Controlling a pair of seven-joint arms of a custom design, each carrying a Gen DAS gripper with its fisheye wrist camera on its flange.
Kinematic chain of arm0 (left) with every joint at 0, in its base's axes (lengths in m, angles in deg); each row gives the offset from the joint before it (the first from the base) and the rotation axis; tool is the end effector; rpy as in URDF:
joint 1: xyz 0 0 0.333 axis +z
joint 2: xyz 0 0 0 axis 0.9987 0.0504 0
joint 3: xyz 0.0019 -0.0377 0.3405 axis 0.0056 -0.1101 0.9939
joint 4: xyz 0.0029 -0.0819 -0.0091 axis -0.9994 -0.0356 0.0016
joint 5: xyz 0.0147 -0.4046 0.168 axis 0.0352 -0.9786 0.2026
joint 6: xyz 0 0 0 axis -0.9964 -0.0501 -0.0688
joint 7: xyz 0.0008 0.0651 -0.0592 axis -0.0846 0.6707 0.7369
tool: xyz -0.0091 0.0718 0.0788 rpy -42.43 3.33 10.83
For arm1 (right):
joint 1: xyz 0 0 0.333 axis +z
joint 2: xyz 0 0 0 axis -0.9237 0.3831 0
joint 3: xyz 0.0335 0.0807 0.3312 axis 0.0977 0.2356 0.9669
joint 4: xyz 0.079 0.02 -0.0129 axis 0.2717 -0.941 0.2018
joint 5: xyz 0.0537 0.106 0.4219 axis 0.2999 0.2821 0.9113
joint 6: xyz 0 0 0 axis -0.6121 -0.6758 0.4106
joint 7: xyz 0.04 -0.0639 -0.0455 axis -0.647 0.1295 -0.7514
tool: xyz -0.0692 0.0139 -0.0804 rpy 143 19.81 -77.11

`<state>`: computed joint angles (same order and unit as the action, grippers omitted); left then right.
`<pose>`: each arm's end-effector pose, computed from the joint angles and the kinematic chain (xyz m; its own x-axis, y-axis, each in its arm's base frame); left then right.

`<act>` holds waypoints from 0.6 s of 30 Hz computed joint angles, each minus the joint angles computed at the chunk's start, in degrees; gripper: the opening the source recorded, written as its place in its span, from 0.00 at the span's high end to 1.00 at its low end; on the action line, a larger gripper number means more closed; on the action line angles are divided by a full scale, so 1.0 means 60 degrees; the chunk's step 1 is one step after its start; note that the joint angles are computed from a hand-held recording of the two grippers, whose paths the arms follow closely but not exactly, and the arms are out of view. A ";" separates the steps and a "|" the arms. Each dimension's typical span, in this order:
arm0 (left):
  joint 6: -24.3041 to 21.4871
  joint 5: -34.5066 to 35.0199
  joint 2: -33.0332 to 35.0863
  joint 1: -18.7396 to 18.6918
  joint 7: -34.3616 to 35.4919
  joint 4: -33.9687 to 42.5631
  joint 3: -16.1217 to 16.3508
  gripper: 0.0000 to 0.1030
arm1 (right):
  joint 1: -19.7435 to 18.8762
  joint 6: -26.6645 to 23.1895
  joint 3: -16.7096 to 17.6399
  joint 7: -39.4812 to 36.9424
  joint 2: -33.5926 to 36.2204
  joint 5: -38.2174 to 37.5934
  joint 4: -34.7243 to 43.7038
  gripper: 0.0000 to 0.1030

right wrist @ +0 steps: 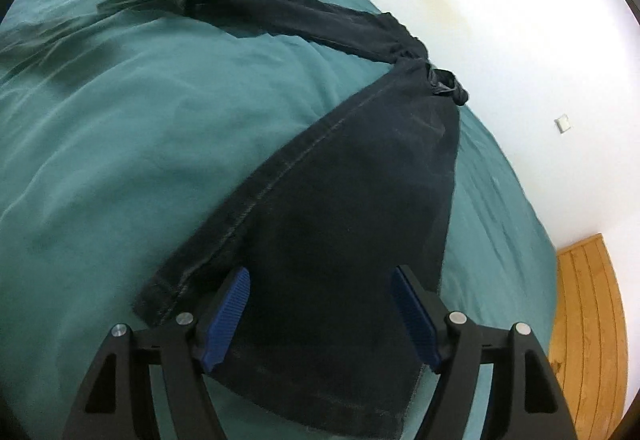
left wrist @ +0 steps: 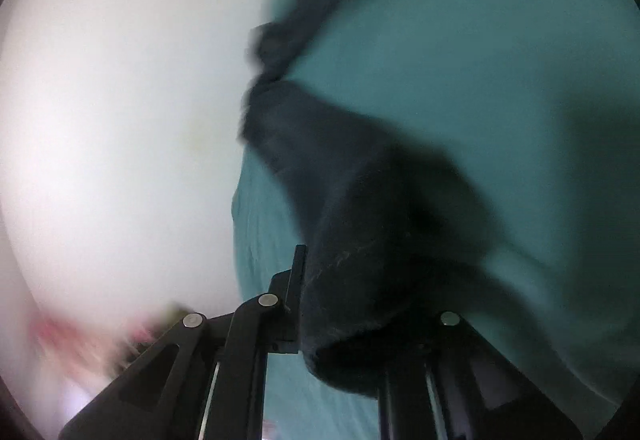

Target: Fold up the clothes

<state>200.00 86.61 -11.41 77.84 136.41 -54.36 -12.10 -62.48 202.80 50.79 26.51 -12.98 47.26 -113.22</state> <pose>0.5372 -0.2218 0.4554 -0.2836 -0.3059 -0.9088 -0.4293 0.8880 -0.1649 0.6204 0.0488 0.4578 0.6012 -0.5804 0.5493 -0.4171 -0.8142 -0.4038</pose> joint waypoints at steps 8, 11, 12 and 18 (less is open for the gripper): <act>-0.3442 -0.2721 -0.1212 0.0684 -0.1101 -0.0589 -0.0196 0.81 | -0.0099 0.0386 -0.0189 0.2408 -0.0248 -0.2729 -0.0418 0.32; -0.3639 -0.2287 -0.1567 0.0447 0.0181 -0.1724 -0.0322 0.53 | -0.0164 0.0217 -0.0166 0.3086 -0.0321 -0.3357 -0.0397 0.31; -0.3263 -0.2524 -0.1582 0.0443 0.0209 -0.1707 -0.0277 0.43 | -0.0205 0.0258 -0.0172 0.3240 -0.0392 -0.3553 -0.0489 0.31; -0.1685 -0.6783 -0.0705 0.0324 0.0775 -0.0121 0.0269 0.24 | -0.0472 0.0349 -0.0065 0.5066 -0.0464 -0.5588 -0.0558 0.31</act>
